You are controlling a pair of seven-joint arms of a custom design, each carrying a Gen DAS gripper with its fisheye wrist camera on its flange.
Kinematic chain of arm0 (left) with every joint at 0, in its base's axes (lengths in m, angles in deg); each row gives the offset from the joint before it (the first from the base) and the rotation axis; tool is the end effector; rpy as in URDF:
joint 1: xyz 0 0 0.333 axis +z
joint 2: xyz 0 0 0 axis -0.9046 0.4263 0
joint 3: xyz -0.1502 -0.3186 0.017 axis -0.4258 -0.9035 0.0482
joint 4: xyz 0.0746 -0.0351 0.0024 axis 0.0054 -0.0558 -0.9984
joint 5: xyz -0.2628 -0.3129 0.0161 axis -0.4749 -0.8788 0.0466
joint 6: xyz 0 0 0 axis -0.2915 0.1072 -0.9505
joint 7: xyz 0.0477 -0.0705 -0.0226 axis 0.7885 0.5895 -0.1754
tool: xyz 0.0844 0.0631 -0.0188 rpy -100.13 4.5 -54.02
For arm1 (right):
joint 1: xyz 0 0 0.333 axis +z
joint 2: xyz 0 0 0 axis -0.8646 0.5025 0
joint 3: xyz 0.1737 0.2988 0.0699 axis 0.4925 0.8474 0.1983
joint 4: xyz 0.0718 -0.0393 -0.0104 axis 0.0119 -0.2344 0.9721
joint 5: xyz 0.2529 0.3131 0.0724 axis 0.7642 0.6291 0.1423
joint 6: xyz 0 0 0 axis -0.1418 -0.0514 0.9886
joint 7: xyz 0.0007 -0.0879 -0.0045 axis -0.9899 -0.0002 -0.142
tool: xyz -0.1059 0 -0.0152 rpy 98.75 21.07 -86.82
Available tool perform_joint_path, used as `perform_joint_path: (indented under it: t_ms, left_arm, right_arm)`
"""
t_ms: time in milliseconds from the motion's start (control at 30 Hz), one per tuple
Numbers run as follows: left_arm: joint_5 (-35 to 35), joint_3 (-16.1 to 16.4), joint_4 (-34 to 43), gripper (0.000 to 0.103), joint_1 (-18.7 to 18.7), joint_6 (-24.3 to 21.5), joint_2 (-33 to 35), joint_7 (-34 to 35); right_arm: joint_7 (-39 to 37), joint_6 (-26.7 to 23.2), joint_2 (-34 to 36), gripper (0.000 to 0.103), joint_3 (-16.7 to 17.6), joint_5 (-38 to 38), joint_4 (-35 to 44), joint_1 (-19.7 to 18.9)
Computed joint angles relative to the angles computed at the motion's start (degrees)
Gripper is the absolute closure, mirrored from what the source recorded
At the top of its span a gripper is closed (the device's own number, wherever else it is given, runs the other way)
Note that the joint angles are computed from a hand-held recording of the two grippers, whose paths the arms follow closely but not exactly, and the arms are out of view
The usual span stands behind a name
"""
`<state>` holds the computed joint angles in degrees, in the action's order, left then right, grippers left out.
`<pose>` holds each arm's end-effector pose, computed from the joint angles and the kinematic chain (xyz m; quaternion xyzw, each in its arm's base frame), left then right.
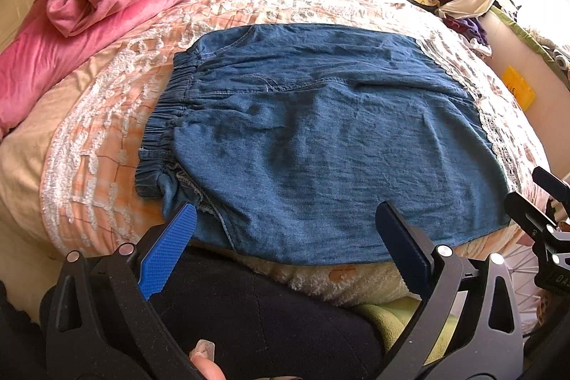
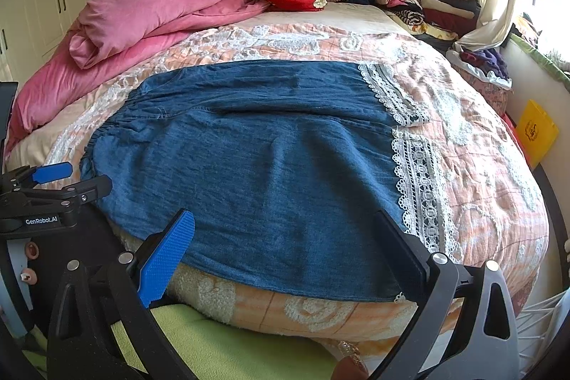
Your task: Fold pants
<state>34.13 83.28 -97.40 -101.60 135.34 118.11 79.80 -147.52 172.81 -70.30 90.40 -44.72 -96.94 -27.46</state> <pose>0.5658 -0.5074 0.3960 -0.4620 0.8294 -0.2870 0.1275 0.4793 0.3826 0.4180 -0.4990 0.7819 -0.2972 0.2265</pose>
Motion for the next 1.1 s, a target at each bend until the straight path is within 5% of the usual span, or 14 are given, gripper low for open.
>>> perform_joint_path:
  t_ms: [1100]
  left_arm:
    - [-0.2,0.4,1.7,0.009,0.6,-0.7,1.0,0.2]
  right_arm:
    - [-1.3,2.7,0.9,0.004,-0.7,-0.1,0.4,-0.4]
